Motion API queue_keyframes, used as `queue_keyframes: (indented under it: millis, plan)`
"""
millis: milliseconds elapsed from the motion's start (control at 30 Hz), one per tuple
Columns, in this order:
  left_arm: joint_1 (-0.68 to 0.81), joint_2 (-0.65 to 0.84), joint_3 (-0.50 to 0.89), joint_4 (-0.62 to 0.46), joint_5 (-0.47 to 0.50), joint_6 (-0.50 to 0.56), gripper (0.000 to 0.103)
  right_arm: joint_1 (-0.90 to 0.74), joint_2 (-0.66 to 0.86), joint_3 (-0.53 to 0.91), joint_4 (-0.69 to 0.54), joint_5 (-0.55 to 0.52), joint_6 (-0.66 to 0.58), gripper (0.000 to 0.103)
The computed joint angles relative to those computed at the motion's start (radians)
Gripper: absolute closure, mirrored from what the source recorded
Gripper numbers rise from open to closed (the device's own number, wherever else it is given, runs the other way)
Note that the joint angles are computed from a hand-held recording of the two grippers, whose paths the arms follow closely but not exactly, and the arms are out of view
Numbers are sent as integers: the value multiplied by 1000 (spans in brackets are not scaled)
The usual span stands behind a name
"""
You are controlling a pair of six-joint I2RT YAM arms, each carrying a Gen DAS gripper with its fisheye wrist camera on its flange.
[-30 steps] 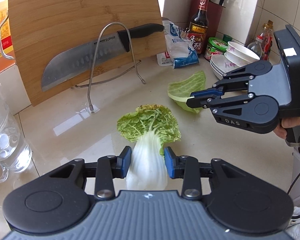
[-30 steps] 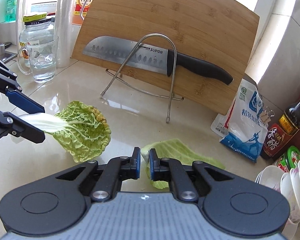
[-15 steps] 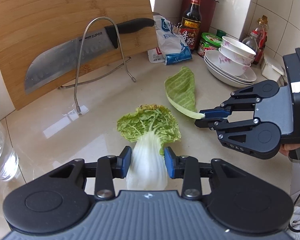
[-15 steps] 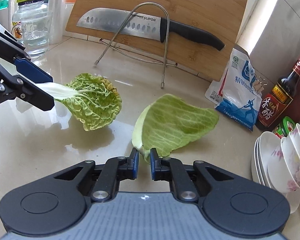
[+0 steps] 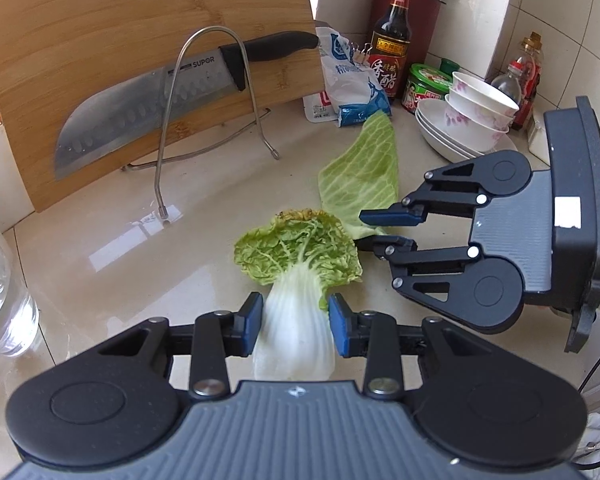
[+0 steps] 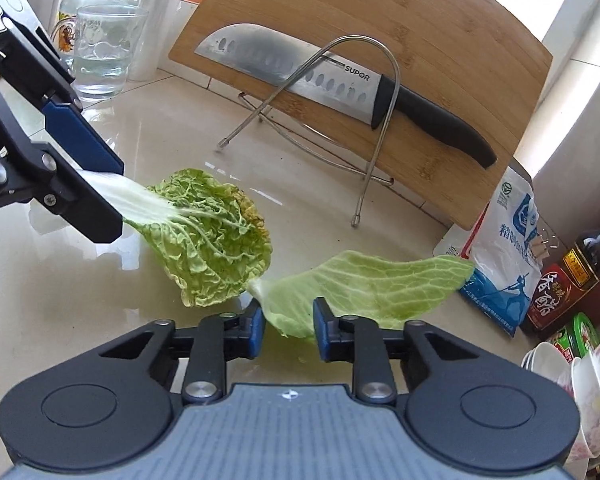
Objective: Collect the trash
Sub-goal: 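Grasp the pale cabbage leaf with the right tool while the left tool holds the bok choy leaf, then carry the bok choy leaf and cabbage leaf over the white bucket with both tools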
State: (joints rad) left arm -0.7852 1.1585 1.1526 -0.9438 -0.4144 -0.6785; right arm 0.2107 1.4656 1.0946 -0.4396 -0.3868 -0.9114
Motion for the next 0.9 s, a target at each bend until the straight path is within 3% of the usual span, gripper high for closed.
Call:
queue_keyframes:
  millis: [67,267,667,900]
  plan:
    - [-9,2,8,-12,-8,-8,68,0,-18,-9,10,6,-5,94]
    - [-30,16,54,-45,-17,9,69,-44,-59,40,-91,-37,-7,95]
    - [-133,111,242,-142,-20,41,69,-243,-114,226,-487,-194,0,95]
    - [-214,212,357,-160,19,64,69,-441,-143,293,-690,-276,-99,95]
